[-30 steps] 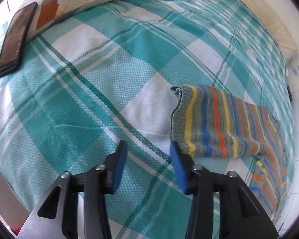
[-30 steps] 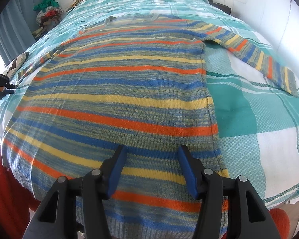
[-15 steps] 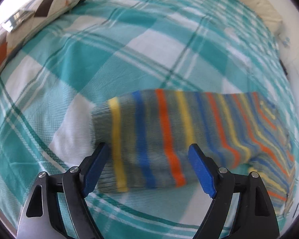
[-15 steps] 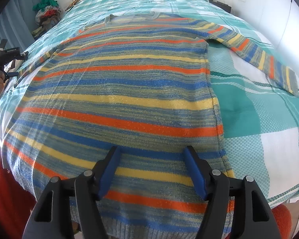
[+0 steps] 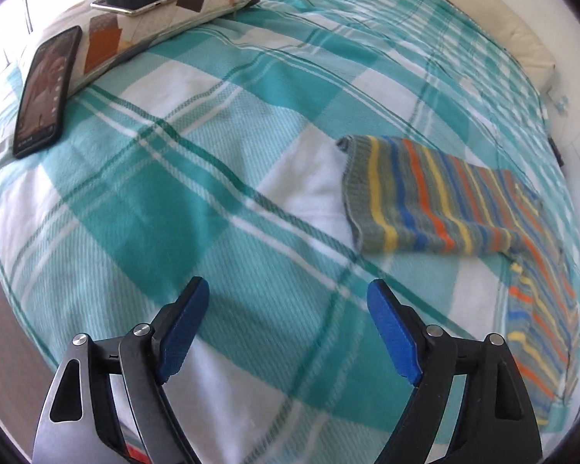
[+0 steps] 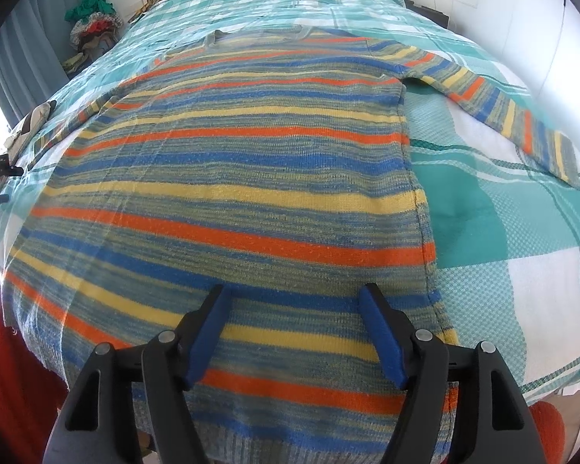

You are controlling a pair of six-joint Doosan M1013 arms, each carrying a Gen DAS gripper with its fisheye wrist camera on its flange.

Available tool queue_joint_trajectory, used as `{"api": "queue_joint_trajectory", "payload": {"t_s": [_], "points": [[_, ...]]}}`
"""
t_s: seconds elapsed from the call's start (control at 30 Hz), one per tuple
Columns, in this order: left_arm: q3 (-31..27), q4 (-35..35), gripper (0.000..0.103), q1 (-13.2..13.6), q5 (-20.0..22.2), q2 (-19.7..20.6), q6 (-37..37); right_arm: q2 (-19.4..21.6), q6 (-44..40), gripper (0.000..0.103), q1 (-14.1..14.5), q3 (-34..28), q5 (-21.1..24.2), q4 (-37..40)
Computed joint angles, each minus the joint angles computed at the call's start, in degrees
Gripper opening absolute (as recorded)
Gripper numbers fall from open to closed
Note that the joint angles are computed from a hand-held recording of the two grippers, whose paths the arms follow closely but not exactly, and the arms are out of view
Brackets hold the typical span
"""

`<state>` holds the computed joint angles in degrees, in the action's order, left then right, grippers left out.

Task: Fold small clothes

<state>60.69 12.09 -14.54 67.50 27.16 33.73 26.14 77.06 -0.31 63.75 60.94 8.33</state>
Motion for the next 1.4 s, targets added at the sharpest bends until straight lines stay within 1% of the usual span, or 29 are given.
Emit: {"api": "queue_joint_trajectory", "payload": {"t_s": [0.07,0.1,0.17,0.23,0.33,0.37,0.4,0.47,0.5,0.63,0.77,1.13,1.27,1.4], "points": [[1.94,-1.24,0.087,-1.2,-2.99,-1.43,-0.6,0.03,0.06,0.074,-0.05,-0.04,0.09,0.49],[2.67,-1.88,0.09,-1.73,-4.59,-1.93,-0.66,0.04,0.17,0.076,-0.03,-0.04,0.06,0.63],[2.91,-2.37,0.094,-2.85,-6.12,-1.98,0.08,0.07,0.45,0.079,0.04,0.02,-0.14,0.84],[2.42,-1.11,0.096,-3.97,-5.69,-1.29,1.88,0.07,0.61,0.085,0.1,0.18,-0.56,1.25],[1.95,4.41,0.098,-5.73,-2.84,0.37,2.78,-0.11,0.44,0.091,0.24,0.8,-1.66,1.68],[2.4,6.42,0.099,-6.33,-2.54,0.54,3.15,-0.2,0.47,0.092,0.29,1.01,-1.99,1.75],[2.82,8.84,0.102,-7.03,-2.63,0.68,3.86,-0.23,0.45,0.094,0.32,1.14,-2.23,1.85],[2.9,13.43,0.102,-8.31,-1.79,1.26,5.43,-0.23,0.17,0.095,0.34,1.25,-2.46,2.03],[3.2,14.38,0.102,-8.47,-1.93,1.22,5.37,-0.22,-0.02,0.096,0.32,1.29,-2.52,2.19],[3.82,14.2,0.103,-8.19,-2.95,0.88,4.59,-0.27,-0.83,0.098,0.38,1.55,-2.93,2.28],[4.09,17.21,0.103,-9.03,-2.43,1.01,3.71,-0.39,-0.94,0.098,0.64,1.92,-3.65,1.55],[4.24,17.22,0.103,-9.13,-2.13,0.92,3.22,-0.36,-0.85,0.1,0.86,1.95,-3.77,0.59],[5.1,18.14,0.102,-9.3,-3.39,0.45,2.32,-0.35,-0.91,0.1,0.85,1.94,-3.78,0.59],[5.3,17.41,0.103,-9.07,-4.0,0.21,2.49,-0.36,-0.94,0.101,0.86,1.97,-3.82,0.61]]}}
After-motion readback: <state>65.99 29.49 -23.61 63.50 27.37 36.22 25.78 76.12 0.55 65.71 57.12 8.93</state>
